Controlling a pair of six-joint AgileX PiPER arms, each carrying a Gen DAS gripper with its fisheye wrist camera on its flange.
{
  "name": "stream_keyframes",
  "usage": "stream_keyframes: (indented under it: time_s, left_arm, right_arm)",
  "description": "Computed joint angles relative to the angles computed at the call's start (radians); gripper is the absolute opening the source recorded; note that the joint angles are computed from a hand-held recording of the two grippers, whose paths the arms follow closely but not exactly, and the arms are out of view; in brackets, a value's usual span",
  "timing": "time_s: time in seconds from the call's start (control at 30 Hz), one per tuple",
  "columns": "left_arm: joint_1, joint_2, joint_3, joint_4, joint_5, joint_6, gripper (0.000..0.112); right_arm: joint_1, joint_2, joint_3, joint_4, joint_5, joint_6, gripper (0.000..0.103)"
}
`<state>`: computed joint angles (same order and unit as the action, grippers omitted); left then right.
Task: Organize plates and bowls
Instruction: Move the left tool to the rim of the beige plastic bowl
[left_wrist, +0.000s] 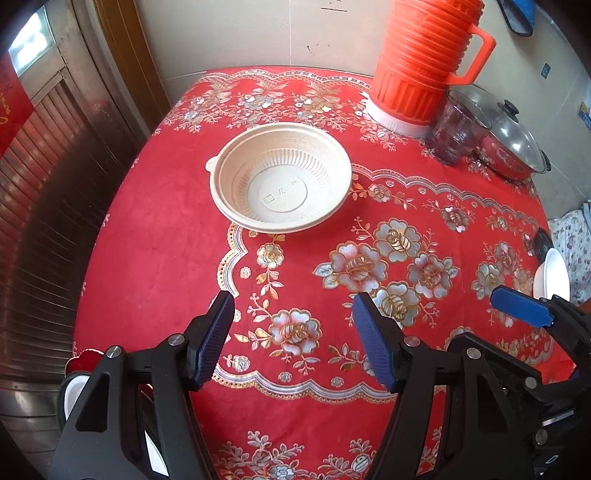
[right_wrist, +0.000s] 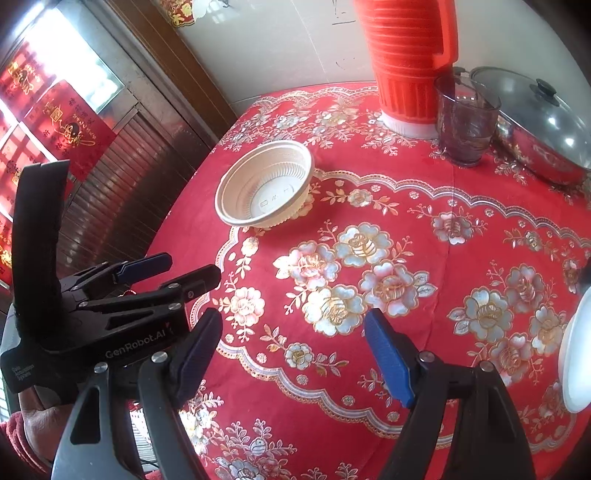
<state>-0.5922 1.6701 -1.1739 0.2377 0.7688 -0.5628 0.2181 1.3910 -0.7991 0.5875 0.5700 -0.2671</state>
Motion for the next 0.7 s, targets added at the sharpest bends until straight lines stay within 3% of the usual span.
stream_keyframes:
  time_s: [0.7]
  left_arm:
    - [0.198,0.2,-0.175,-0.133,0.0,0.094,0.067]
  right_arm:
    - [-0.019,0.313,-0.313,-0.003,-0.011,-0.046,0.079]
